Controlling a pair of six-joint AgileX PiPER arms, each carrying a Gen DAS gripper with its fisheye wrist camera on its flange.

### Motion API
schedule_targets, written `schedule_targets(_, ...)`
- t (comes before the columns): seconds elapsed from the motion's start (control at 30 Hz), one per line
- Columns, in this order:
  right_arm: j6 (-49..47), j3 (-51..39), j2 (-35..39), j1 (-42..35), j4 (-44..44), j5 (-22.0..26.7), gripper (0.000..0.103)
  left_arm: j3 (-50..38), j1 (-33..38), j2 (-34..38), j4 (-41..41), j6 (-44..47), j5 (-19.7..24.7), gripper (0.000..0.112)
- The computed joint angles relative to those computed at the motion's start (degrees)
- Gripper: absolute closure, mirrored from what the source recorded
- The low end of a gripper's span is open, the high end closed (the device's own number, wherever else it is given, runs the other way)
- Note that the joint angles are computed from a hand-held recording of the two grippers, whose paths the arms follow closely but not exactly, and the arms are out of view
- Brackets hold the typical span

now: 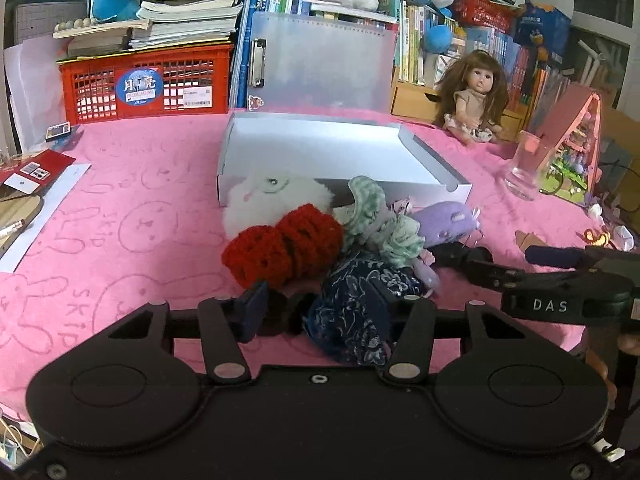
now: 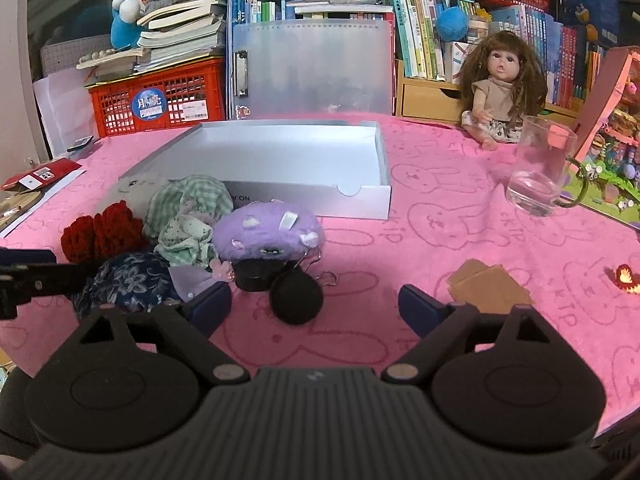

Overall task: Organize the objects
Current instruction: 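Close the left tool on a black disc while the right tool grasps another black disc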

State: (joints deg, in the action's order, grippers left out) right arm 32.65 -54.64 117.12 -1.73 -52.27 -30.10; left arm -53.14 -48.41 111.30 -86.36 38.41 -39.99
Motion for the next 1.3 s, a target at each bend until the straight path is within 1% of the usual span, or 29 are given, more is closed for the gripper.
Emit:
schedule_targets(0.1, -0.4, 0.1, 0.0, 0.0, 0.6, 0.0, 0.016, 0.3, -0.1, -0.1, -0.2, -0.1, -0.2, 0.062)
schedule_targets(0.27, -0.6, 0.1, 0.2, 0.1, 1.6, 0.4, 0.024, 1.6, -0.5, -0.2, -0.8, -1.1, -1.5, 0.073)
schedule_targets(0.33, -0.6, 0.0, 0.3, 0.1, 1.9, 0.6, 0.027, 2.0, -0.6, -0.3, -1.7, -1.0, -2.0, 0.082)
schedule_targets(0.4, -0.6, -0.2, 0.4, 0.2, 2.4, 1.0, 0.032, 3.1, -0.7, -0.8, -1.2, -2.2, -2.0, 0.089)
schedule_targets(0.5, -0.6, -0.3, 0.5, 0.4, 2.9, 1.5, 0.04, 4.2, -0.8, -1.4, -0.6, -3.8, -1.7, 0.093)
schedule_targets(0.63, -0.8, -0.5, 0.7, 0.5, 3.0, 1.9, 0.042, 4.0, -1.0, -1.2, -0.6, -2.6, -1.0, 0.094)
schedule_targets(0.8, -0.9, -0.8, 1.0, 0.8, 2.8, 2.2, 0.044, 2.0, -0.9, 0.6, -1.8, -0.2, 0.2, 0.094)
schedule_targets(0.9, -0.9, -1.0, 1.1, 1.0, 2.7, 2.4, 0.046, 1.3, -0.6, 1.5, -2.2, -0.2, 0.6, 0.094)
schedule_targets(1.07, -1.5, -1.4, 1.3, 1.4, 2.9, 2.4, 0.048, 0.8, -0.4, 2.0, -2.0, 0.3, 0.7, 0.097)
schedule_targets(1.13, -2.0, -1.3, 1.4, 1.6, 3.3, 2.6, 0.05, 0.5, -0.2, 1.9, -2.2, 0.7, 1.0, 0.102)
schedule_targets(1.23, -2.7, -1.1, 1.3, 1.8, 3.8, 2.7, 0.057, 0.2, -0.3, 2.2, -2.5, 0.6, 0.5, 0.104)
schedule_targets(1.3, -2.9, -1.0, 1.1, 1.9, 4.0, 2.9, 0.067, 0.1, -0.3, 2.2, -2.5, 0.5, 0.5, 0.106)
